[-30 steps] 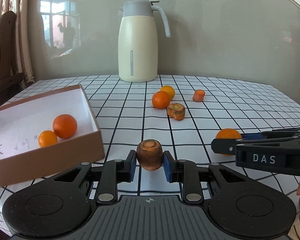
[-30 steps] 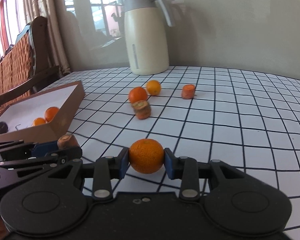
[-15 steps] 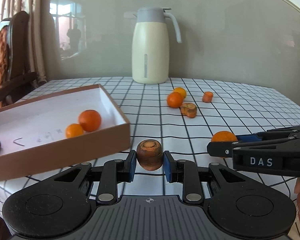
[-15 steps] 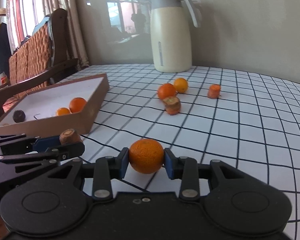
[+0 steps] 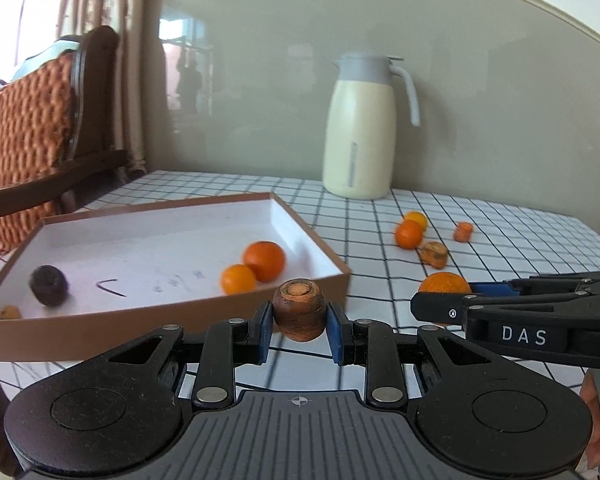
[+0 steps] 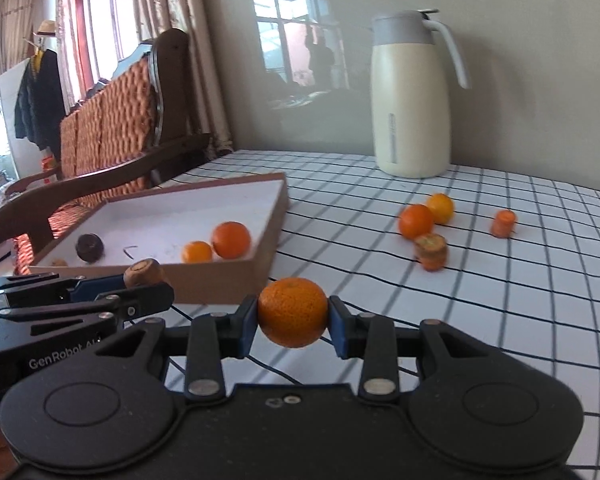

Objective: Organize fruits
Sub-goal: 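Carry the carrot piece and orange over the white tray with both tools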

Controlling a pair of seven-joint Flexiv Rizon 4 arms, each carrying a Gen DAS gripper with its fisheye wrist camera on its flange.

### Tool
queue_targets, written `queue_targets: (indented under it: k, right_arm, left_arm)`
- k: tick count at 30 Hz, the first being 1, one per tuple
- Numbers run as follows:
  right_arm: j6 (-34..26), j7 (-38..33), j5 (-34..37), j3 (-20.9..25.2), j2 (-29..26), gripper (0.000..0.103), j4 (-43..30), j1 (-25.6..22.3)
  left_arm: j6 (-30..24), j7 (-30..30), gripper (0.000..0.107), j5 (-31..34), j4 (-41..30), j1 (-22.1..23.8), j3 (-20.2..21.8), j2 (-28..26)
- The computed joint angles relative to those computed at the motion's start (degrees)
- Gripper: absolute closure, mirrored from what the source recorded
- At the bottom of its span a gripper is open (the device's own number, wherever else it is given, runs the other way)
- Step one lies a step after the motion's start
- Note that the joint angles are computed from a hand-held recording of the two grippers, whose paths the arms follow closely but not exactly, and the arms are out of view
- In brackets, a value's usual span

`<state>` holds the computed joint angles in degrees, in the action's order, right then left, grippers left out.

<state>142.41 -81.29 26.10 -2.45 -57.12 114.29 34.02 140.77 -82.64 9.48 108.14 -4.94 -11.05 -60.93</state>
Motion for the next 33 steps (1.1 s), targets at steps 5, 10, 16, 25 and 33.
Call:
queue_targets:
  k: [5, 10, 16, 25, 33]
  right_arm:
    - [1.0, -0.1, -1.1, 0.3, -0.5, 0.074, -1.8, 0.1]
    - [1.7, -0.6, -1.3, 0.5, -1.2, 0.074, -4.3, 0.3]
    - [1.2, -1.0, -1.2, 0.6, -2.0, 0.074, -7.5, 0.7]
    - [-0.3, -1.4, -0.3, 0.2, -3.3, 0.074, -12.0, 1.2]
    - [-2.2, -2.6, 2.1, -0.7, -4.6, 0.074, -15.7, 2.0]
  left_arm:
    - [1.7, -1.2, 0.078, -0.8, 0.3, 1.0, 0.3, 0.2]
    - [3.6, -2.4, 0.078, -2.9, 0.5, 1.3, 1.2, 0.2]
    - [5.2, -3.7, 0.078, -5.9, 0.5, 1.8, 2.3, 0.3]
    - [4.9, -4.8, 0.078, -9.2, -0.5, 2.6, 3.5, -0.1]
    - [4.7, -4.7, 0.078, -11.4, -1.5, 2.8, 4.1, -0.5]
